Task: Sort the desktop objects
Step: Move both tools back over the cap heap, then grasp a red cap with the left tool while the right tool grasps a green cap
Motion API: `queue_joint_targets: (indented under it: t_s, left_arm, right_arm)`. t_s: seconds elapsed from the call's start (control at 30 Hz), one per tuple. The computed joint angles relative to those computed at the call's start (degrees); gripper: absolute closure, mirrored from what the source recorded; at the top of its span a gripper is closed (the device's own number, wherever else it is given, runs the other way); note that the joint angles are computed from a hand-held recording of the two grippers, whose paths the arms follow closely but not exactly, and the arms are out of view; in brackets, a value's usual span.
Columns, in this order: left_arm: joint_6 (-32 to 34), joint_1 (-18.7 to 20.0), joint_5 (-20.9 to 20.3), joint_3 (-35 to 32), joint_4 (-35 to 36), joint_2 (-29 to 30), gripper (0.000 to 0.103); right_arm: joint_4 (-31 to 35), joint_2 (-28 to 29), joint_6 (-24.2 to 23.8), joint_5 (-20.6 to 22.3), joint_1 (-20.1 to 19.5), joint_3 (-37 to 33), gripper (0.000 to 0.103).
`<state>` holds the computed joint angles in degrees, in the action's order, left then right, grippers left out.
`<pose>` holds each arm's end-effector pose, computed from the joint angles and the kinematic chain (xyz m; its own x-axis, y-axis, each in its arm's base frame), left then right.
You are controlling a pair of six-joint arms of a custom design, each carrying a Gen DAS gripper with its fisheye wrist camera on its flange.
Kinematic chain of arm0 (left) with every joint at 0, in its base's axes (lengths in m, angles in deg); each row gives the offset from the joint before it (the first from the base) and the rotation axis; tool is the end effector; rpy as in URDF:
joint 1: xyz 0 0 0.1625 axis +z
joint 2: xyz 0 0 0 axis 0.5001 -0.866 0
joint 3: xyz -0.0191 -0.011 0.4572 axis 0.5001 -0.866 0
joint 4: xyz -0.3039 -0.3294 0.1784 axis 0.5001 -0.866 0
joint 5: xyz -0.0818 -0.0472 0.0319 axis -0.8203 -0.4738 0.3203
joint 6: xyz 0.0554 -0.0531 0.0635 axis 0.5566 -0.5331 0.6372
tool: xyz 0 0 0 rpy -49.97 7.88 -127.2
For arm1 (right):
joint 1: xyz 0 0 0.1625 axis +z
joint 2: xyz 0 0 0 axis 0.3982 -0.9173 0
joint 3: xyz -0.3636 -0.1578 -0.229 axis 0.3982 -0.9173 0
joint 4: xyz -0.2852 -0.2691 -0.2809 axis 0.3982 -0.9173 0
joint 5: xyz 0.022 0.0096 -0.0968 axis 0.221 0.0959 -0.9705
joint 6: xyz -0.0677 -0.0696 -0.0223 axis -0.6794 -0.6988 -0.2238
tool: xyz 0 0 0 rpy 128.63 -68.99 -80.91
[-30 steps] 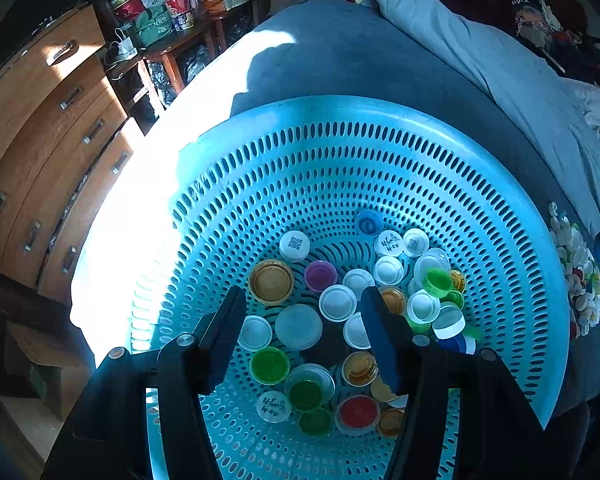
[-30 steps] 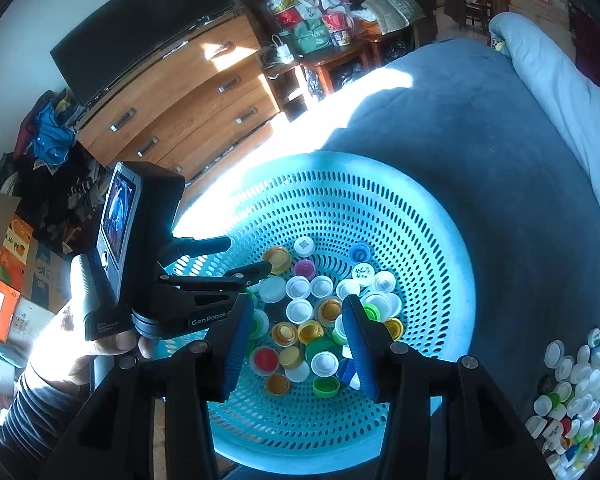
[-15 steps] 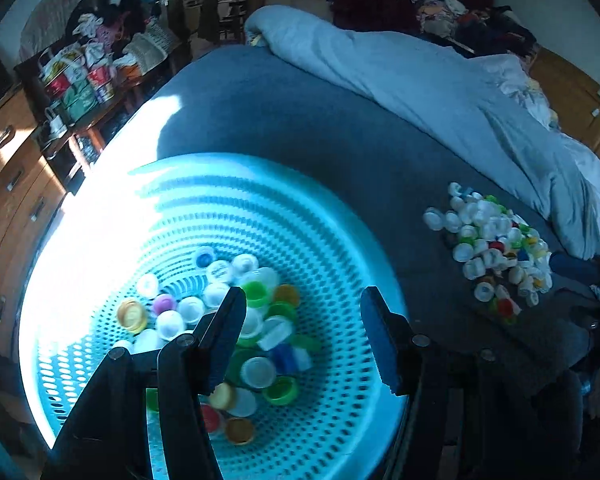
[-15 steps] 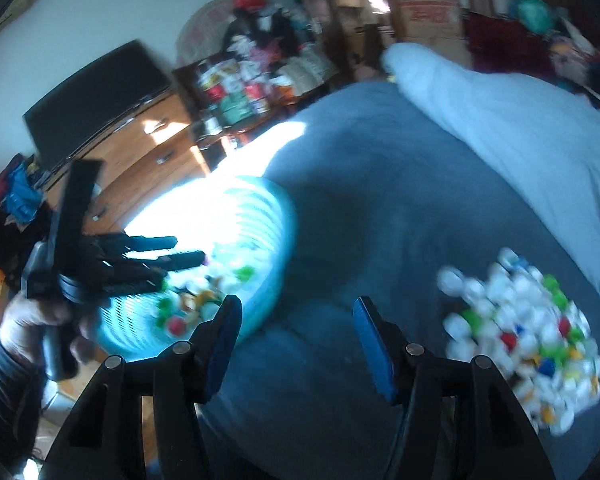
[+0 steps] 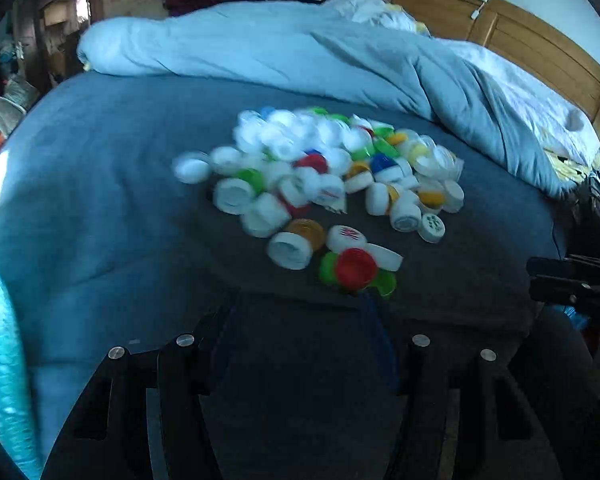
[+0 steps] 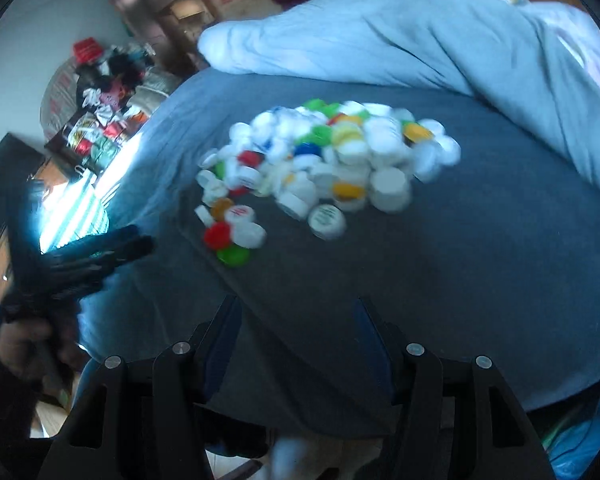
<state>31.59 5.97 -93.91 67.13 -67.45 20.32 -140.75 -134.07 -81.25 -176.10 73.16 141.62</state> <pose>-0.2695 -0.4367 0.0837 -0.7356 0.3539 -0.5776 0.5613 0.7957 -0.2275 0.1425 -0.3367 0.2457 -0.9143 -0.1601 0.3720 -0.3181 0.8525 -0.4149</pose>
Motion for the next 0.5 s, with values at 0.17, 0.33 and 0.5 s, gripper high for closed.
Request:
queue_joint_targets:
  t_s: [0.17, 0.33, 0.5]
  left_arm:
    - [2.92, 0.98, -0.20, -2.96, -6.46, 7.01, 0.050]
    - [5.02, 1.43, 0.48, -4.89, -5.36, 10.34, 0.050]
    - [3.67, 1.38, 1.77, -4.59, -4.32, 10.16, 0.078]
  right_arm:
    - [0.02, -2.30, -2.79, 4.42, -6.52, 2.27, 0.040]
    - [1.45, -2.67, -3.17, 8.21, -10.38, 2.11, 0.040]
    - [1.21, -1.75, -3.26, 8.81, -11.03, 1.88, 0.040]
